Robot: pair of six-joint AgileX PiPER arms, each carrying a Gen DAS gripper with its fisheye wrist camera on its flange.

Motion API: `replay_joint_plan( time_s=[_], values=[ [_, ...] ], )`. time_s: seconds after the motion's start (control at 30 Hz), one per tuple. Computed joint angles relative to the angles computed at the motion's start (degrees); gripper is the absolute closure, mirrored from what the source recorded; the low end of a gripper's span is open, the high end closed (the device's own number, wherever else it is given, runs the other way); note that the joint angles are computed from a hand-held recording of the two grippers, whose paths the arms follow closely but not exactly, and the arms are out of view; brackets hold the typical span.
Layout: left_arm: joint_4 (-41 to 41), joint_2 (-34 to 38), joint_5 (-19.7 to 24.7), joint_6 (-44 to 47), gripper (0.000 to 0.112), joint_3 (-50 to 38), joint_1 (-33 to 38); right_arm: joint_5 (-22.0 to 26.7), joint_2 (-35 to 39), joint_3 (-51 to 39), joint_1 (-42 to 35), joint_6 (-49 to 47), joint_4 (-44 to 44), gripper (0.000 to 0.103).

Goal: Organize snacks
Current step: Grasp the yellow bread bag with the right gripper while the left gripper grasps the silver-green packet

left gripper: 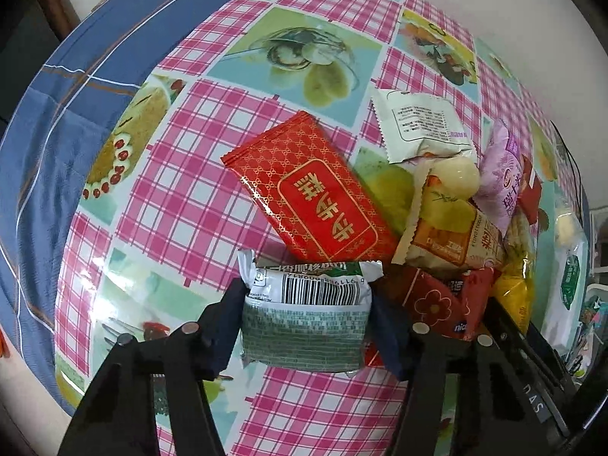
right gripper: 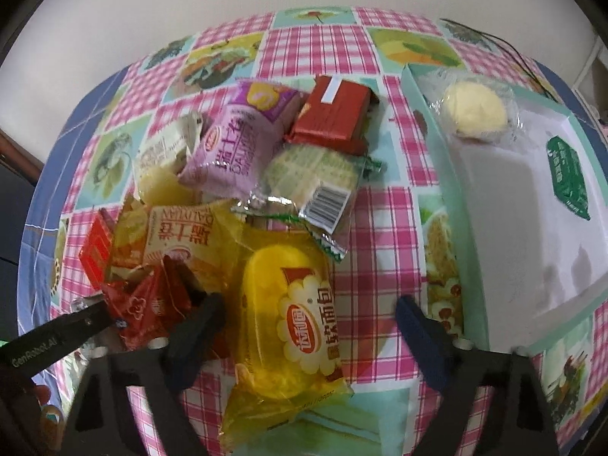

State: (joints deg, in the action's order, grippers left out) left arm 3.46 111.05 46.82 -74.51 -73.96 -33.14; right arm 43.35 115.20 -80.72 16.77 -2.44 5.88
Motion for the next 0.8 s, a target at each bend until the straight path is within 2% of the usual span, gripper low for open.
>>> replay_joint_plan(
  time_s=[0.1, 0.13, 0.23, 0.37, 0.8],
  values=[
    [0.1, -0.3, -1.3, -1.0, 0.052, 0.7, -0.2, 0.9, -0.1, -0.5, 0.1, -0.9, 1.9, 0.037],
    [0.1, -0.3, -1.4, -1.1, 0.052, 0.7, 0.0, 1.0, 0.0, -0.4, 0.1, -1.6, 2.9, 0.048],
    [0.6, -0.8, -1.4, -1.8, 0.053, 1.0, 0.1, 0.6, -0.5, 0.6, 0.7, -1.5, 4.0, 0.054],
    [3.0, -3.7, -0.3, -4.5, 0.053, 1.9, -0.1, -0.3, -1.0, 1.8, -0.4, -4.5, 7.5, 0.059],
    [11.0, -5.9, 4.8, -12.2, 0.053, -2.3, -3.1, 2.4, -6.5, 2.6, -5.1, -10.2, 11.7, 0.059]
  ],
)
